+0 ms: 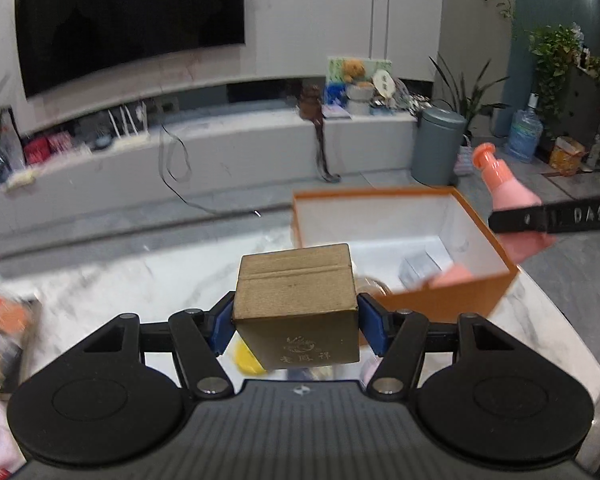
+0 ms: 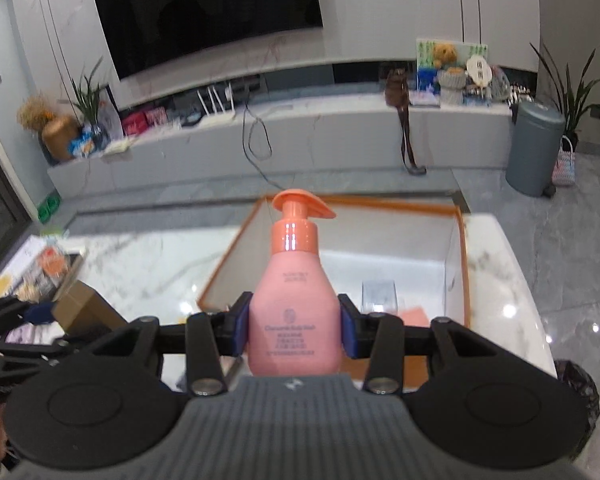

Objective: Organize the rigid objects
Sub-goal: 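Carry the cardboard cube and pink pump bottle into the orange box with both tools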

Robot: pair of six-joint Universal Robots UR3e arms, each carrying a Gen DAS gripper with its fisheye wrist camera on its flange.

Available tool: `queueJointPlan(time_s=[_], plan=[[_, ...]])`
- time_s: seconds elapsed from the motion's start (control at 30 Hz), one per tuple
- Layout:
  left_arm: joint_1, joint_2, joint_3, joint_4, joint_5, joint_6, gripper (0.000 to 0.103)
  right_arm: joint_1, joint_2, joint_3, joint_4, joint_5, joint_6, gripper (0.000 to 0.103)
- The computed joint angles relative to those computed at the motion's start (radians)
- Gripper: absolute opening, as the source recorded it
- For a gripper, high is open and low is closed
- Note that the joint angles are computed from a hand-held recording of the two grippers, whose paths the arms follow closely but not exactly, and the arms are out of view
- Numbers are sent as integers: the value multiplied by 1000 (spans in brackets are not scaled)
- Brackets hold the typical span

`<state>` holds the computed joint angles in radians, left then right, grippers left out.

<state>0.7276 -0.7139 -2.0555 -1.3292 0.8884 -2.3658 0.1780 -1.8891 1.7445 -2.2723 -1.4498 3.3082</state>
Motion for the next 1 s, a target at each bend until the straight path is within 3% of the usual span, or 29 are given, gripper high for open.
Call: queueJointPlan(time_s=[0.23,0.47,0.73,1.0], plan=[[-340,-289,102,389,197,-288,72,-79,74,-71,-41,44,-34,43],[-569,-577,151,626,353,-413,72,-172,166,-92,-90,109,-53,43],[-677,-831,279,683,433,-438,72,-223,323,-144,-149,159,-63,43],[-747,-1043,439,670,496,-435,72,-215,464,-181,-187,132,-56,43]])
